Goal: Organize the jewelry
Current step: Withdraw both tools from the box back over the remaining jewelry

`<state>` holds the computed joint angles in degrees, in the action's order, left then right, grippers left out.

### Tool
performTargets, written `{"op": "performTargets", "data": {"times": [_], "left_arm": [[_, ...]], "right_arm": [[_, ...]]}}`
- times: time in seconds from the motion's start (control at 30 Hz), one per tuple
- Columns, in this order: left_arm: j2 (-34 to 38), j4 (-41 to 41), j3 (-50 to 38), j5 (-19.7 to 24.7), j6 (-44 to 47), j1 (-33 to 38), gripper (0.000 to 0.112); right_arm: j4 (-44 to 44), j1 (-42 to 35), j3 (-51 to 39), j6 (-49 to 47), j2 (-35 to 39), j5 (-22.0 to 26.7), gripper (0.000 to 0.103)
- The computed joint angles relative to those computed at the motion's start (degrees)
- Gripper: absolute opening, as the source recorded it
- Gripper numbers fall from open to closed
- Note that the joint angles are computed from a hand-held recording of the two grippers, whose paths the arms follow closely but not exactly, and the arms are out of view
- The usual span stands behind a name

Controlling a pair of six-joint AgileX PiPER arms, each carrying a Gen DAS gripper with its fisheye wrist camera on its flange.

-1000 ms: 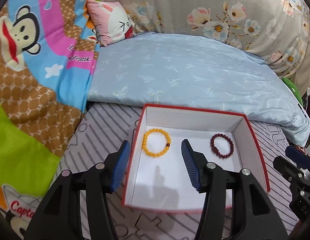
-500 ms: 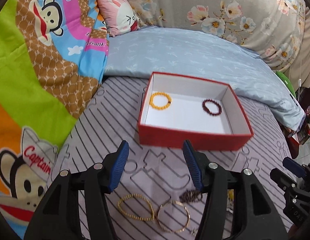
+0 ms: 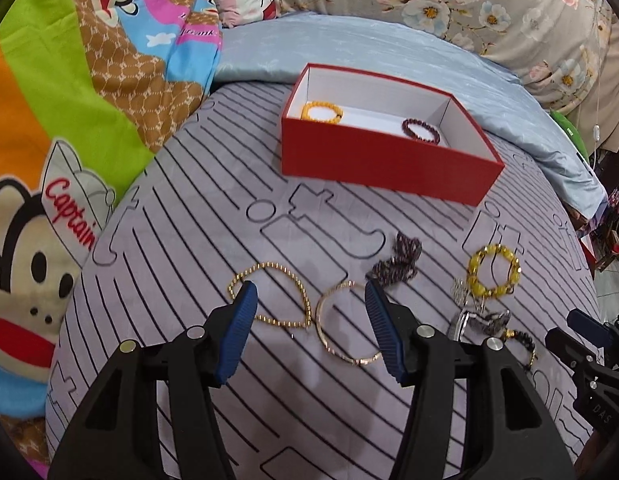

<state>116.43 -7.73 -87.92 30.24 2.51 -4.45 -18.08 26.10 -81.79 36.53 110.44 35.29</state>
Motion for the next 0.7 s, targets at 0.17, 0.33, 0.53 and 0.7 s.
{"op": "performTargets", "data": {"times": [0.17,0.33,0.53,0.7], "left_arm": [[-0.7,0.9,2.6,-0.9,-0.7,-0.4,0.053],[-0.9,-0.1,3.3,-0.7,-0.2,-0.1,0.053],[-0.9,-0.1,4.1,-0.5,-0.4,-0.1,0.054],[-0.8,-0.2,4.5,-0.6,-0.3,0.5,0.054]], "right_arm": [[-0.3,0.1,2.0,1.0,0.0,-0.4,0.047],[-0.1,0.1,2.7,1.2,0.4,-0.9,0.047],[0.2,-0.2,2.6,1.1,1.8,-1.5,0.043],[1.5,-0.7,2.5,-0.5,2.7,-2.4,0.034]]}}
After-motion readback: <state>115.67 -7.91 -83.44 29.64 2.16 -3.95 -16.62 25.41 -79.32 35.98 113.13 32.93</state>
